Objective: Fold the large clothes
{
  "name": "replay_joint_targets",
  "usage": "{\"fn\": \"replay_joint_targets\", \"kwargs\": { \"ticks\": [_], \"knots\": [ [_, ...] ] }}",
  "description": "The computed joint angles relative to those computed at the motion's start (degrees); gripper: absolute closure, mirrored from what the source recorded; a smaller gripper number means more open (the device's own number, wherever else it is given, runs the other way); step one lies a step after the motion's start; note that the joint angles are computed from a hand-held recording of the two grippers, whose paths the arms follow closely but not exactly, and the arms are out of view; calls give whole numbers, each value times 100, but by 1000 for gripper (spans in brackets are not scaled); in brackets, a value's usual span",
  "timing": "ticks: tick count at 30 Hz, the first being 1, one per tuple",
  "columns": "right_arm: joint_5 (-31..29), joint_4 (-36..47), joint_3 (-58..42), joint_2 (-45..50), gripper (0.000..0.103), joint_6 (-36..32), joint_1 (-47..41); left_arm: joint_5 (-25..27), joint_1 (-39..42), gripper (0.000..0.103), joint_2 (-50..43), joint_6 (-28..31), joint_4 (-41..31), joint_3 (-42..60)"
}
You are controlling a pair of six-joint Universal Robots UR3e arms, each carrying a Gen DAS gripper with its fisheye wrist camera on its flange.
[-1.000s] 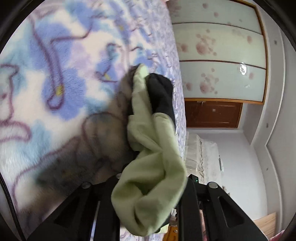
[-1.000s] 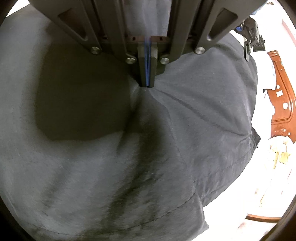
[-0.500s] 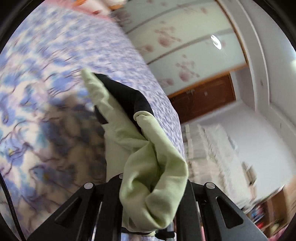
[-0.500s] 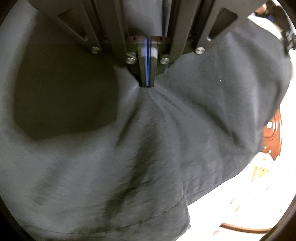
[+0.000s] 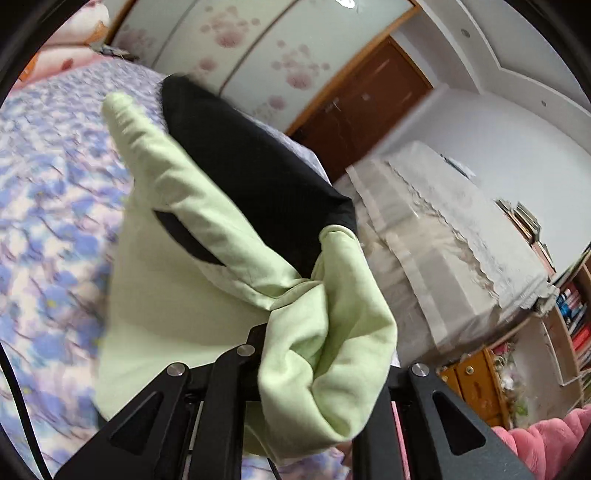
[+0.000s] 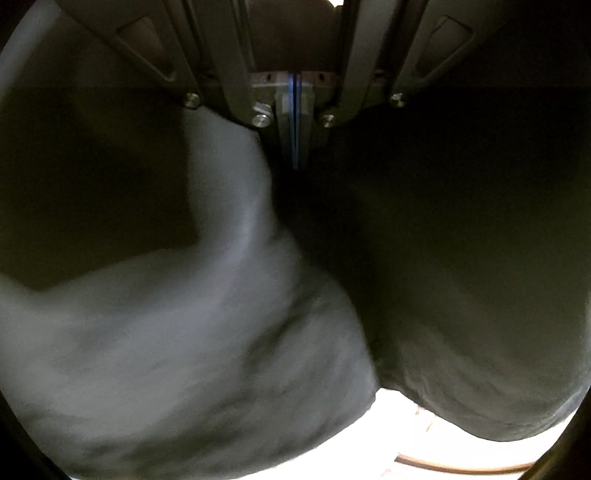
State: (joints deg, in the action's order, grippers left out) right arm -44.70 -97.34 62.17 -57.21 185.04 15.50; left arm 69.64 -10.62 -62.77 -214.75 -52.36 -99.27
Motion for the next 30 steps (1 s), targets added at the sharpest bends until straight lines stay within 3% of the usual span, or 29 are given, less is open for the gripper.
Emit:
{"fn": "replay_joint_targets", "kwargs": {
  "ticks": [5,11,14,19,21,24,26,30],
  "knots": [
    [-199,331,436,-519,103,-637,-751,1343,-1624,91,-1417,-412,167,821],
    [-124,1024,1112,-1197,103,-1756,-2043,1948,-2590,91,-2719,-566,171,1409],
    [-516,1036,1170,-1414,103,-1975,-2577,2097,-2806,89,-3161,-551,83,1533],
    [-833,1370,804,-1494,103,-2169,-3277,2426,-3302,71,-4144,-392,-497,2424],
    [-1057,1292,694,-1606,103,-2164,-3403,2552,-3525,57,-4570,-144,-870,2990],
    [-807,1679,347,-1626,103,-2321,-3489,2674,-3754,50,-4972,-16,-1232,3530],
    [-630,2177,114,-1624,103,-2717,-3597,2616,-3781,47,-4928,-42,-1265,3551],
    [-387,2506,78,-1705,99,-2893,-3422,2007,-3483,33,-4570,-125,-1256,3289]
  ]
}}
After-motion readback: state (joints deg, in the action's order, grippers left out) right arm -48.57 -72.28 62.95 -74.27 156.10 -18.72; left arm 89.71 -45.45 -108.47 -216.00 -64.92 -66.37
